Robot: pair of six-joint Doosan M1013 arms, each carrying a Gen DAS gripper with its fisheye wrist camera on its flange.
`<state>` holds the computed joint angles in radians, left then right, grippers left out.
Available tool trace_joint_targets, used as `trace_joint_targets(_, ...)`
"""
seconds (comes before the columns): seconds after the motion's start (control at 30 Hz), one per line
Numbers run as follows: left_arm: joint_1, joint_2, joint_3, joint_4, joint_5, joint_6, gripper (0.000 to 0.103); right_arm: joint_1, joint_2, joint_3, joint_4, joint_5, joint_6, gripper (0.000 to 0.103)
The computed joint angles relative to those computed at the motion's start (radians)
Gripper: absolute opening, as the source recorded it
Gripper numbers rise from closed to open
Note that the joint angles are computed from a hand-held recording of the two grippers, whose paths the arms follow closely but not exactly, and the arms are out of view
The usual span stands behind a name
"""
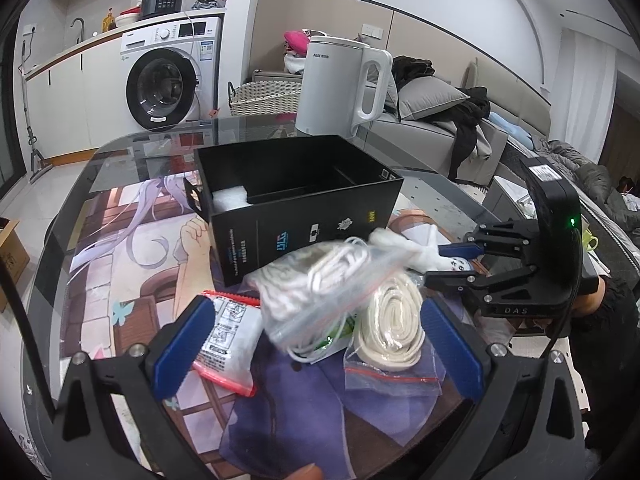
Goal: Organize soft objects
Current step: 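Grasp the plush doll by its hat with the right gripper and lift, then grasp the clear bag of white rope with the left gripper while the right gripper holds the doll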
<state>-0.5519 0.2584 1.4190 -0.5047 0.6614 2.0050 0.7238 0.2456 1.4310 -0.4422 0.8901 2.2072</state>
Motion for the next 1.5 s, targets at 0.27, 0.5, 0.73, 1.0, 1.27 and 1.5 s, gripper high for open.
trace_joint_targets(0.27,0.002,0.006,-0.014,-0.031,0.021,-0.023,0.103,0.013,-0.051,0.064,-0.090,-0.009,0.156,0.034)
trace_joint_targets(0.5,0.005,0.037,-0.074,-0.041,0.084,-0.125,0.103,0.015,-0.062,0.069,-0.128,-0.028,0.207,0.034)
trace_joint_targets(0.73,-0.007,0.093,-0.161,0.092,0.170,-0.339,0.103,0.015,-0.063,0.070,-0.132,-0.037,0.217,0.034)
trace_joint_targets(1.0,-0.033,0.130,-0.205,0.223,0.234,-0.449,0.099,0.015,-0.061,0.068,-0.124,-0.047,0.209,0.034)
trace_joint_targets(1.27,-0.040,0.112,-0.168,0.250,0.189,-0.452,0.067,0.016,-0.061,0.069,-0.130,-0.046,0.217,0.034)
trace_joint_targets(1.5,-0.046,0.075,-0.104,0.265,0.110,-0.413,0.033,0.018,-0.062,0.070,-0.138,-0.049,0.221,0.034)
